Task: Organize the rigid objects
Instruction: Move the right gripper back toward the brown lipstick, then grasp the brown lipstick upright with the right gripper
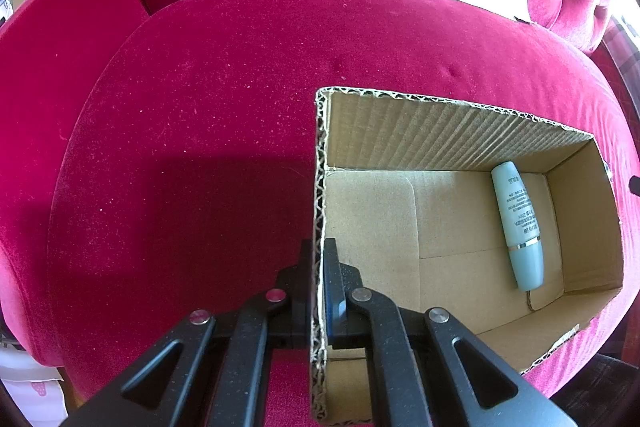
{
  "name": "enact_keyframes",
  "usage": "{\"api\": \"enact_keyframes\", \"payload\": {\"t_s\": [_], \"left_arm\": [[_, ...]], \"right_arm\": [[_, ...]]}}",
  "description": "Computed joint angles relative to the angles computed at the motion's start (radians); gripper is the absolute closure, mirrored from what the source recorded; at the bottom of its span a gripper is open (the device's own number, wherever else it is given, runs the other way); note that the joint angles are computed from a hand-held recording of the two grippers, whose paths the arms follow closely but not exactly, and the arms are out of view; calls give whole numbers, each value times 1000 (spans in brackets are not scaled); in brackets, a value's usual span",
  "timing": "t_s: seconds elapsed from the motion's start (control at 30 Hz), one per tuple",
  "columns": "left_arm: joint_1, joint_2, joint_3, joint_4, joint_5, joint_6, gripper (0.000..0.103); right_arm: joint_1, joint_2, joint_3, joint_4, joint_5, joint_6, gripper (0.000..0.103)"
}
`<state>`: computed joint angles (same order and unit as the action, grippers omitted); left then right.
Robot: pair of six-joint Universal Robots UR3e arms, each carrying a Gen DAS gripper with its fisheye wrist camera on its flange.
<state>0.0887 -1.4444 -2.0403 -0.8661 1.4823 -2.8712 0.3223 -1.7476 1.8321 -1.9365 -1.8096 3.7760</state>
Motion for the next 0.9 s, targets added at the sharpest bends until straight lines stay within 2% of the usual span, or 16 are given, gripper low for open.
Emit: {"api": "enact_keyframes", "payload": {"t_s": [0.47,0.6,0.77,0.87,0.9], "left_arm": [[-7,-3,0,3,3,-5,99],[-9,-2,-1,4,4,-7,99],[-9,-3,1,3,5,-10,99],[-13,-4,-1,7,7,-13,99],[-14,-3,-3,8,7,-14,99]], "right_arm": [[-55,101,93,-123,50,-44,1],[-72,118,102,-141,61,-55,4],[-68,153,95,-168,76,-63,19],[-58,162,105,-199,92,-59,38],[-52,165,102,-207,90,-62,53]]}}
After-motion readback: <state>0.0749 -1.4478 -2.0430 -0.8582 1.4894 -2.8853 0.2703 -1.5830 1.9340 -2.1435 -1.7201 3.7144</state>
